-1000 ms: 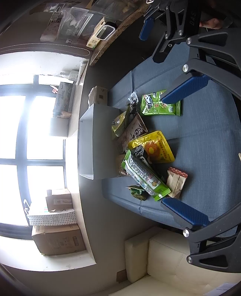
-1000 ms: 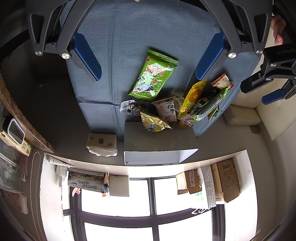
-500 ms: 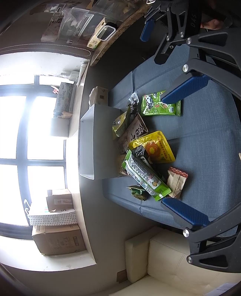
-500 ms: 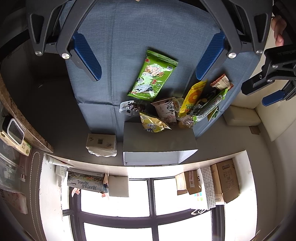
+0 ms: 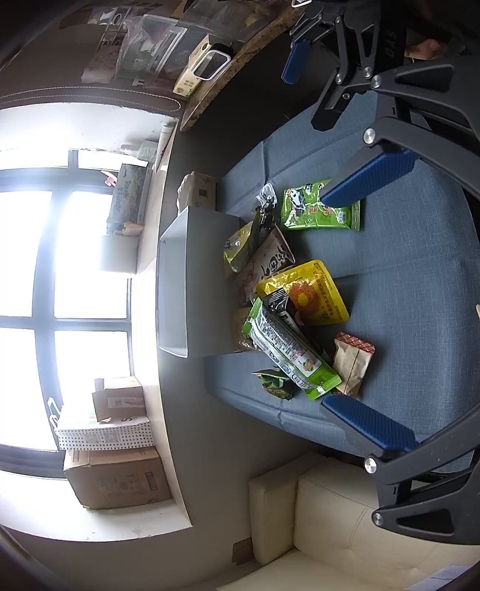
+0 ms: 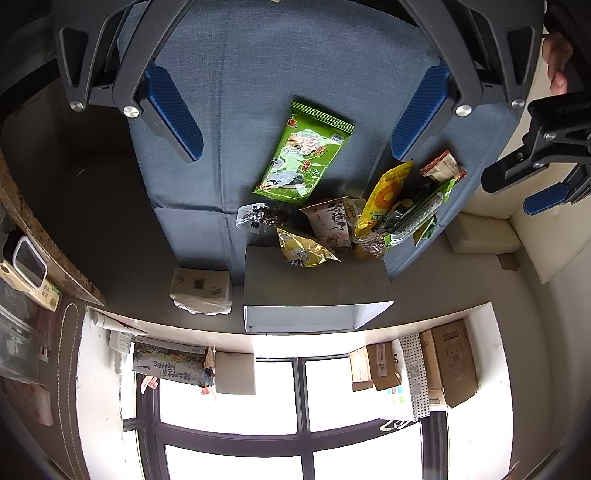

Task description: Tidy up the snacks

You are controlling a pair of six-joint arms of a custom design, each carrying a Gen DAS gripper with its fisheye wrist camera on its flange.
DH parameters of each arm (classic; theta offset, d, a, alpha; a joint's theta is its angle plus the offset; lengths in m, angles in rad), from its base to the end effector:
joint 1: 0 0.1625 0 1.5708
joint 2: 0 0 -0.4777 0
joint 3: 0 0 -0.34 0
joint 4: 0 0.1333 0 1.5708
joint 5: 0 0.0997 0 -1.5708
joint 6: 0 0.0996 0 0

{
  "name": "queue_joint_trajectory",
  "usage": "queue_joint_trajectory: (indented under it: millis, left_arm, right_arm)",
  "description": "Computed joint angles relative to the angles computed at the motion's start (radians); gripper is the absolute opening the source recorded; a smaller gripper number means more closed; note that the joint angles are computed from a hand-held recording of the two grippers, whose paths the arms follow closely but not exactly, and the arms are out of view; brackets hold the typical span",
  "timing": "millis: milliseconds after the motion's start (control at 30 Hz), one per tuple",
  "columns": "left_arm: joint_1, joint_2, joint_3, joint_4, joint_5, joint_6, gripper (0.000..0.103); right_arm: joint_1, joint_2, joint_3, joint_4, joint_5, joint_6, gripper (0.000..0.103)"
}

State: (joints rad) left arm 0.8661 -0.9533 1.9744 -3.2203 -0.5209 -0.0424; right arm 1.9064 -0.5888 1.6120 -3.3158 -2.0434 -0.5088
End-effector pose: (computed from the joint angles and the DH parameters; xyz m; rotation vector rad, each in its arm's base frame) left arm -0.1980 -0.5720 0.2806 0.3143 2.1504 -1.0975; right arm 0.3161 -0.6393 0.1368 0.8104 -2.3538 0.8806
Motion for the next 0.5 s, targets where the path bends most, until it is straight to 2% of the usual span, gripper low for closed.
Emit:
queue_joint_trajectory:
  millis: [500]
  left_arm:
    - [0.001,-0.001,0.002,-0.022,0.011,0.012,0.103]
  right_arm:
    - [-0.004,0.008,-0.018,0.030,-0.006,0.009,0.103]
